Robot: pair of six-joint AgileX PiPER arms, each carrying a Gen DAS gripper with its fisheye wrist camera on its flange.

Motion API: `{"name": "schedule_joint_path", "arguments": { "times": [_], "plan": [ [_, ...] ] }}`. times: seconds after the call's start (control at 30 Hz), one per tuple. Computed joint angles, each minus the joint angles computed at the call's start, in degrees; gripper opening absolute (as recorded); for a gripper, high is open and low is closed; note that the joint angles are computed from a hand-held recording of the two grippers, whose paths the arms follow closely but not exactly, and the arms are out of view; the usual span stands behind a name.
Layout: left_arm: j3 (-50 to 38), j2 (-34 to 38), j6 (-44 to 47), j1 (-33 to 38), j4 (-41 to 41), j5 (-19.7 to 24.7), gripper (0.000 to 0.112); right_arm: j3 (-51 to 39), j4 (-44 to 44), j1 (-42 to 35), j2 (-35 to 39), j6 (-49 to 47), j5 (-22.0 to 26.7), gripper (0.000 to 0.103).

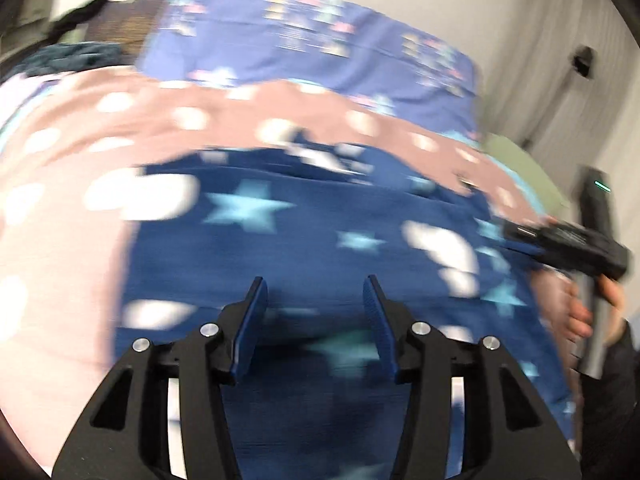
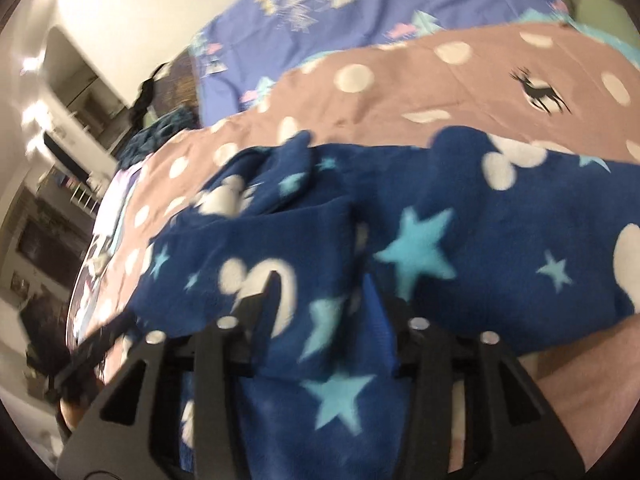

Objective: Fold small clothes

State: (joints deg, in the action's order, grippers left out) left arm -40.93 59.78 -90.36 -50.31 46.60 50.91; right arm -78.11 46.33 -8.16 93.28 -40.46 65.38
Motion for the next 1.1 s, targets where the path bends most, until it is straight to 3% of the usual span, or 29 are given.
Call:
{"name": "schedule_joint_path", "arguments": {
  "times": [0.03,0.07,0.1,0.17,0.2,0.3,0.4,0.53,0.63,0.7,0.73,0.8,0.93,1.0,1.1],
  "plan": [
    [0.62,-0.57,0.04,1.29,0.19,1.52,0.05,2.29,1.72,0.04,-1.44,-2.96,0.15,0.013],
    [2.44,-1.86,1.21,3.33,-0.69,0.92,0.047,4.38,3.42,-0.02,-2.46,-7.43,1.3,0.004],
    [4.77,-3.58,4.68,6.6,-3.27,-1.72,0.042,6.39,2.84,1.38,-3.56,-9.62,0.4,0.002],
    [8.61,-5.4,11.78,14.43,-8.73,-9.6,0.036,9.87,-5.21,6.16,-3.9,-7.11,-8.14,0.0],
    [8.61,-5.92,12.6,15.12,-9.12,-10.26,0.035,10.64,-8.62,8.4,-3.55,-2.93,-11.2,0.0],
    [5.98,-6.23,11.66,11.17,-7.36,-5.83,0.032,11.01,-11.49,9.59,-6.74,2.28,-11.98,0.0],
    [4.19,-6.76,10.05,7.59,-4.17,-4.57,0.032,12.92,-15.21,11.08,-9.8,3.71,-13.3,0.003],
    [3.7,2.33,12.02,7.85,-6.34,-5.76,0.04,14.45,-13.13,7.6,-11.05,2.37,-10.73,0.002],
    [0.06,5.35,9.37,2.41,-1.97,0.4,0.042,13.32,-10.26,-2.38,-16.06,0.17,-7.8,0.012],
    [-0.92,4.31,9.54,1.48,-1.01,-0.13,0.042,10.71,-9.43,-8.89,-17.35,-1.92,-9.43,0.033],
    [-2.27,4.49,10.55,1.52,-1.23,-0.7,0.042,8.84,-9.39,-12.06,-17.22,-2.01,-10.66,0.038],
    [-4.91,6.08,12.74,1.66,-1.58,-1.7,0.042,2.38,-9.76,-19.04,-13.78,-0.47,-13.15,0.058],
    [-7.68,11.86,11.28,1.12,0.25,-5.4,0.046,-13.64,-19.35,-26.93,-1.19,14.24,-14.97,0.056],
    [-7.59,17.23,12.22,3.95,-2.01,-10.99,0.047,-22.39,-18.78,-31.19,6.07,20.28,-9.85,0.046],
    [-7.45,20.21,11.25,4.63,-1.6,-12.33,0.048,-29.91,-12.51,-35.43,13.81,22.06,-3.15,0.046]
  ]
}}
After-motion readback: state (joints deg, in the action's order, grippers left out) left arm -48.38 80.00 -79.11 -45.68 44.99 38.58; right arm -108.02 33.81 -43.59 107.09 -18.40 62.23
